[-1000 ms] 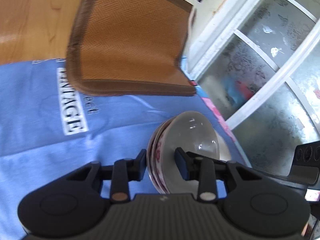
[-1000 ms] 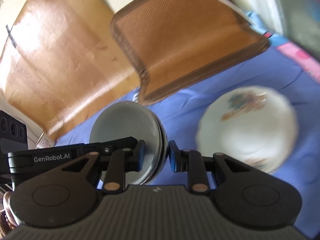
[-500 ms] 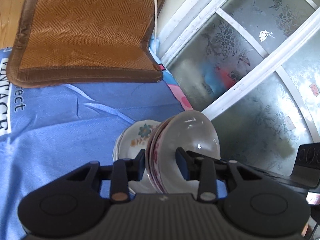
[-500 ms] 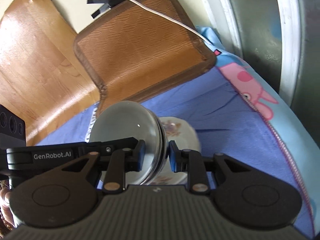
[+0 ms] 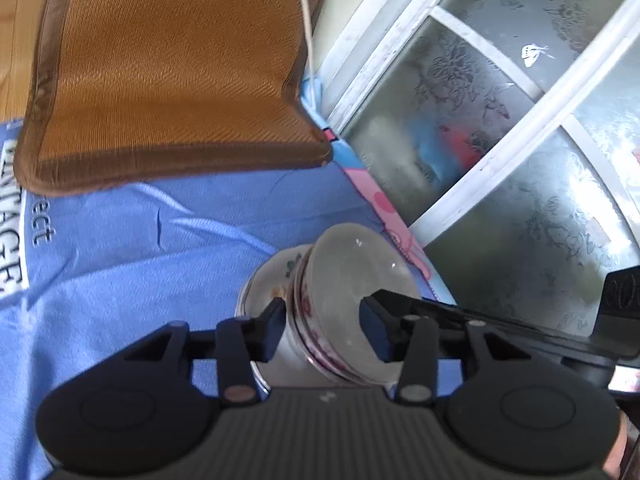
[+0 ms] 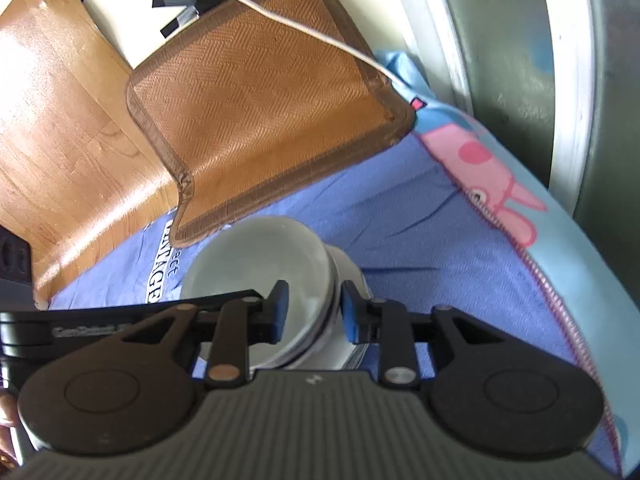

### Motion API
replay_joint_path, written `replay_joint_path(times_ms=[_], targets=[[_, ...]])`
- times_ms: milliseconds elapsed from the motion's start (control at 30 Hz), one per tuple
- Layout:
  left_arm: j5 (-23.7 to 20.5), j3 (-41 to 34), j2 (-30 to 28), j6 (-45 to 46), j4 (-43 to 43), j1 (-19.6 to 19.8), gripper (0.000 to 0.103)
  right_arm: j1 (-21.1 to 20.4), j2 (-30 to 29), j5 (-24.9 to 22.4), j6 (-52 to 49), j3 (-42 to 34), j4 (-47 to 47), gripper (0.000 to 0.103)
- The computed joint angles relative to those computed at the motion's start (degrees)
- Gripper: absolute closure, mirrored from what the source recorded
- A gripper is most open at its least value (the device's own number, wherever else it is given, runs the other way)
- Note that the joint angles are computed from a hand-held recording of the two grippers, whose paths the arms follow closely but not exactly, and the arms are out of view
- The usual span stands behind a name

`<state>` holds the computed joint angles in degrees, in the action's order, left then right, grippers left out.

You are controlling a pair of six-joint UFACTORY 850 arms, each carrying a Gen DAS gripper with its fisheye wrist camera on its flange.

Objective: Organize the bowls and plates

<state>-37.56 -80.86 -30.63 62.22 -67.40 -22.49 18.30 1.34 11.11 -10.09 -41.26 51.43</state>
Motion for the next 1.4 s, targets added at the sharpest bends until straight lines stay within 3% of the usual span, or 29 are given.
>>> replay_joint_path(times_ms=[267, 533, 767, 1067, 1167, 1233, 1400], targets=[[5.2, 7.4, 7.3, 10.4, -6.9, 0.2, 0.060, 6.0, 3.9, 12.5, -14.9, 2.6, 15.0, 0.070], [11.1, 17.2, 16.0, 23.2, -16.0, 0.3, 0.057, 15.5, 7.9, 24.2, -13.3, 7.1, 18.5, 0.070], [15.8, 26.3, 22.7, 36.1, -26.2, 0.2, 0.053, 25.7, 7.0, 35.1, -6.9, 9.7, 24.5, 0.069], [18.6, 36.4, 30.6, 54.9, -42.6, 1.1, 0.045, 33.1, 5.7, 38.7, -3.7, 10.0, 29.7, 0.068], [19.3, 39.4, 33.1, 63.9, -51.4, 1.0, 0.038, 35.6, 5.3, 40.4, -4.4, 9.6, 30.7, 0.067], [19.1, 41.4, 34.8, 69.2, -56.8, 1.1, 0.028, 36.8, 5.2, 41.1, -4.6, 9.5, 30.9, 0.065], [18.8, 45.2, 38.2, 77.4, -64.9, 1.5, 0.022, 39.5, 4.8, 42.4, -5.0, 9.2, 31.2, 0.064]])
